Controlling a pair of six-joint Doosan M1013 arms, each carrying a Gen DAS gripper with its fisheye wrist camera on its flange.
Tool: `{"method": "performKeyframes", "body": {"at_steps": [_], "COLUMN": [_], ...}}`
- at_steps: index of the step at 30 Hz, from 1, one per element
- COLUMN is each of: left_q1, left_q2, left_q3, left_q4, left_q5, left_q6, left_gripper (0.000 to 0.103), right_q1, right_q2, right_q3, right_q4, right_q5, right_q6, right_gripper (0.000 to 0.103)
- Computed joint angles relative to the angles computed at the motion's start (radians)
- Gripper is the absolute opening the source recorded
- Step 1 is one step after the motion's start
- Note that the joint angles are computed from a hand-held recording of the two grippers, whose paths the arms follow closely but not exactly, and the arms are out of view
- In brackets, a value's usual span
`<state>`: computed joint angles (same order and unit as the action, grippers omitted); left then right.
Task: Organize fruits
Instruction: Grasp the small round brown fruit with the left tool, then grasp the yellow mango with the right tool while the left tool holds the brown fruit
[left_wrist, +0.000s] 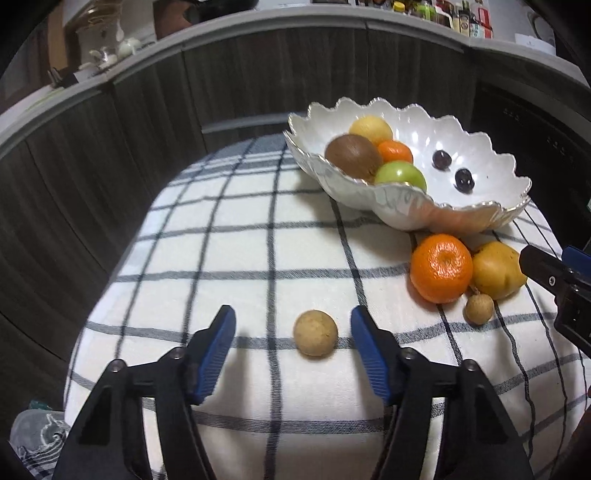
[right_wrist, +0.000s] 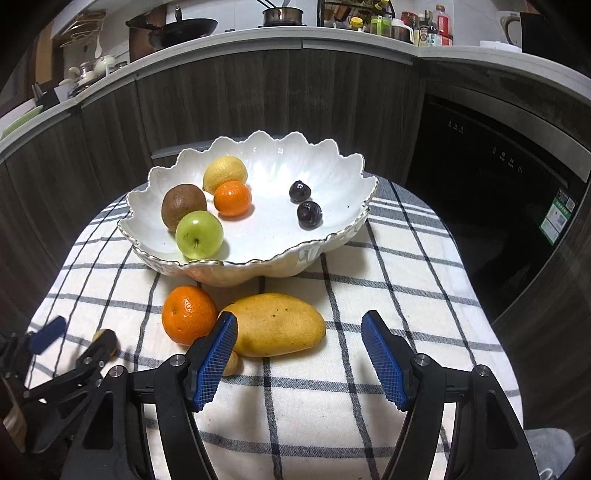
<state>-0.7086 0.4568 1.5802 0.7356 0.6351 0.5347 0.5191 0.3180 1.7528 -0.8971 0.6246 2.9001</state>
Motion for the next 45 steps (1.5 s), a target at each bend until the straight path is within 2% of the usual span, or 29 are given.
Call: {"method": "performKeyframes", "body": {"at_steps": [1,3,7,11,23,31,41,45], "left_q1": [0.002,0.008,0.019,0.023,0.03,0.036,0.035,0.035], "left_q2": [0.003,0.006,0.017,0.015,0.012,0.012,0.014,0.014], "left_q3": [-0.004,-0.008,-0.023,-0.021,-0.016,-0.018,-0.02,-0.02], "left_q4": [-0.02,-0.056,-0.136,-0.166,-0.17,-0.185,-0.186,-0.19], "left_q5": [-0.001,-0.013,-0.012,-0.026,-0.028,-0.028,-0.025,-0.027], "left_q6": [0.02,0.051,0.124,0.154,0.129,0.122,0.118,0.124], "left_gripper": [0.057,0.045,0.035,0.026,0.026,0.026,0.026,0.026], "right_q1": [-0.001,-0.002,-0.005,-0.007,-0.009,-0.026,-0.039,-0.053], "right_q2": [0.0,0.002,0.008,0.014,0.026,0.057,0.09,0.091], "right_q3": [0.0,-0.001,-0.007,-0.012,-0.024,-0.062,-0.106,-0.103], "right_q4": [0.007,0.016,0.051,0.071,0.105,0.22,0.256,0.302], "right_q5": [-0.002,-0.001,0.003,0.004,-0.023,-0.024,0.009,-0.017], "right_q6": [-0.003,-0.01,-0.036,-0.054,-0.125,-0.264,-0.335,-0.358], "right_gripper": [0.07,0.07,0.07,0.07,0.07,0.071,0.075,0.076]}}
